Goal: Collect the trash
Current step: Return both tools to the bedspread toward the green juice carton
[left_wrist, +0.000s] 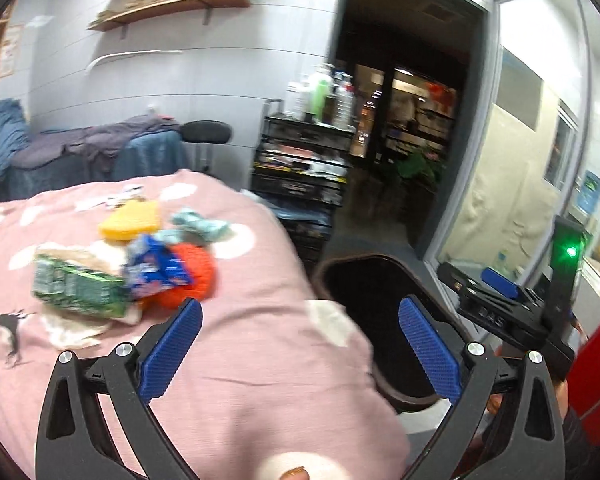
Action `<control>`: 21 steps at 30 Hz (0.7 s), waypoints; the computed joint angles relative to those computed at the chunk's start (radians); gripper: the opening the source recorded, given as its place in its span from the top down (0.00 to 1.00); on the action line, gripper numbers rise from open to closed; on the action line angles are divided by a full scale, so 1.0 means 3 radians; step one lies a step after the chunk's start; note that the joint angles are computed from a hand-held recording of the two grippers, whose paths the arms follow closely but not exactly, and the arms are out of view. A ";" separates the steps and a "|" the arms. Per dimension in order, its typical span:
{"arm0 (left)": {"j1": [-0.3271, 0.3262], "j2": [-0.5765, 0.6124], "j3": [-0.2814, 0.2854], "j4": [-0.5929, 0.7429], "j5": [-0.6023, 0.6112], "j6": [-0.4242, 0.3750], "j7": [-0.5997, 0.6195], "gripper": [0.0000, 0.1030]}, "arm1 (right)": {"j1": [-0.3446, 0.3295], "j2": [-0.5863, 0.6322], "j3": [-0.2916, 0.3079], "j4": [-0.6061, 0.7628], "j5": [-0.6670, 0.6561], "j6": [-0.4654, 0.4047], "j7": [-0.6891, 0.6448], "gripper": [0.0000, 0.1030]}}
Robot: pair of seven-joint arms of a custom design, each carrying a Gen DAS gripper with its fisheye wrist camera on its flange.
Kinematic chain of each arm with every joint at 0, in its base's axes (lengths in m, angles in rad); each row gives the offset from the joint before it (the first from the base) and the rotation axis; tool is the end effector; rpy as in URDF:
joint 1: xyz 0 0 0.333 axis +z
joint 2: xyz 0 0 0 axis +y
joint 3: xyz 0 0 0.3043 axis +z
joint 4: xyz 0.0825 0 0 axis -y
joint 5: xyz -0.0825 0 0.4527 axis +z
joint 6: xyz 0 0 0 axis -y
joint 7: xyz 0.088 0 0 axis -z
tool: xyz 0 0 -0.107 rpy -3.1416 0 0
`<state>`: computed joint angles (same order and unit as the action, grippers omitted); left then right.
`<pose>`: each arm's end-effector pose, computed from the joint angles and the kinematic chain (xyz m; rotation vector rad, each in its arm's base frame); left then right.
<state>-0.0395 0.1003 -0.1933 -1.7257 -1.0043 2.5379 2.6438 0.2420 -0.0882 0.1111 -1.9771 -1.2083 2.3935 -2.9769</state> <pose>0.6905 -0.1483 0.5654 -1.1113 2.2342 -1.3987 0.6042 0.2162 0.5338 -1.0015 2.0032 -1.0874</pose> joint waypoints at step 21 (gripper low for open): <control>0.0327 0.0347 0.0121 0.0218 0.1166 0.0908 -0.1141 0.05 | 0.0472 0.1575 -0.0171 0.1860 0.1262 0.1045 -0.2373 0.05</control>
